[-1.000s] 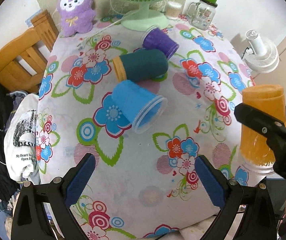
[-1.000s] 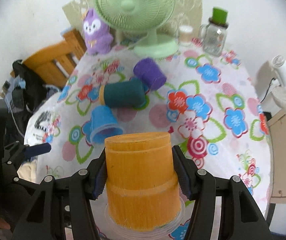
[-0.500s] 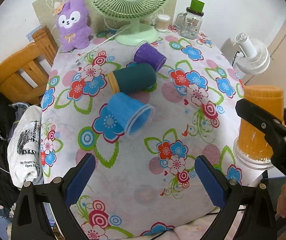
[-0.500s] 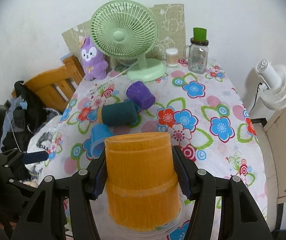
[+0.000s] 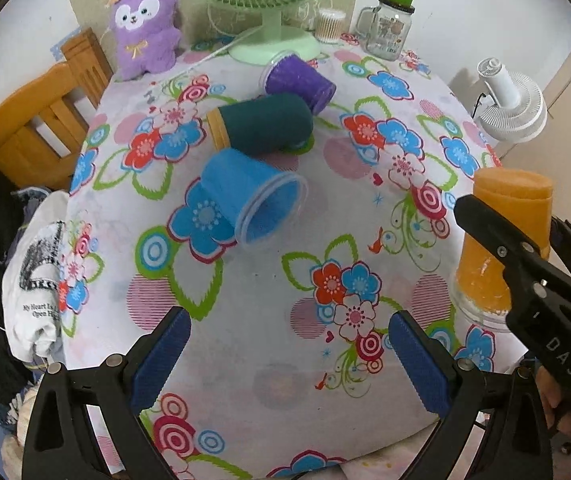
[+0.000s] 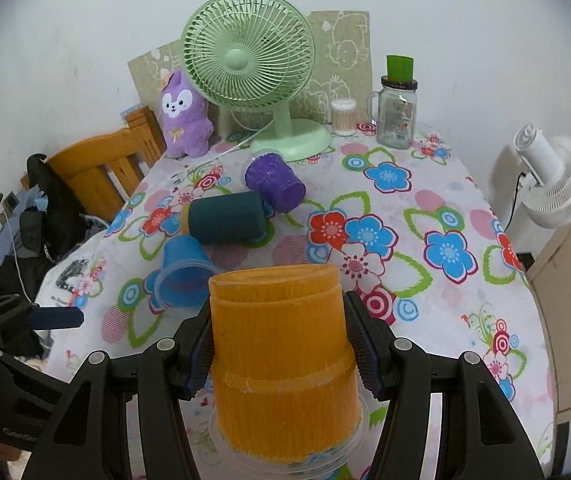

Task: Flip cup upside down
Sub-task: 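Carry the upside-down orange cup with the left gripper and lower it, then set the orange cup rim-down on the tablecloth and open the left gripper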

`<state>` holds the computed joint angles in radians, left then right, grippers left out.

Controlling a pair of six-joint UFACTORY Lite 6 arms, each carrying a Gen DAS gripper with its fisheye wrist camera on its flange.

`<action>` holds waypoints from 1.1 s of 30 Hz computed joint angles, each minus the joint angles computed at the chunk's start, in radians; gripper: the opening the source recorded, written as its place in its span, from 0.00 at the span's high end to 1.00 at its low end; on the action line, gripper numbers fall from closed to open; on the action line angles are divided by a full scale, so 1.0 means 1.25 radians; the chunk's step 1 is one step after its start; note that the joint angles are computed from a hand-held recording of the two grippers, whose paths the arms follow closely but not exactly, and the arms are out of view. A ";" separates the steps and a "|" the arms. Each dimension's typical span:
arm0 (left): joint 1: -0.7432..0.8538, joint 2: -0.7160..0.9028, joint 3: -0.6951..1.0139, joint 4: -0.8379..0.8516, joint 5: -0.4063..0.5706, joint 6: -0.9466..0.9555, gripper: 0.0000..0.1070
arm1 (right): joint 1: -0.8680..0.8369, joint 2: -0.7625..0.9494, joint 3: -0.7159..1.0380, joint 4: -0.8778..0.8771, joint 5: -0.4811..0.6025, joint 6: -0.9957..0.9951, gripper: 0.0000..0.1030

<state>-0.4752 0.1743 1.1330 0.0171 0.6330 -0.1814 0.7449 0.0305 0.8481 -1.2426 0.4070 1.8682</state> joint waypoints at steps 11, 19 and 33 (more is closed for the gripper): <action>-0.019 0.076 -0.048 0.033 -0.133 -0.051 0.06 | -0.021 0.151 -0.035 -0.540 0.049 0.540 0.39; 0.000 0.104 -0.086 0.052 -0.191 -0.077 0.06 | -0.036 0.291 0.026 -0.750 0.082 0.749 0.39; 0.022 0.131 -0.094 0.030 -0.216 -0.037 0.06 | -0.036 0.331 0.039 -0.821 0.037 0.868 0.19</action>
<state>-0.4481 0.3377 1.0152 0.0549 0.3630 -0.2276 0.6995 0.4438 0.8964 -2.2690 0.4535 2.9537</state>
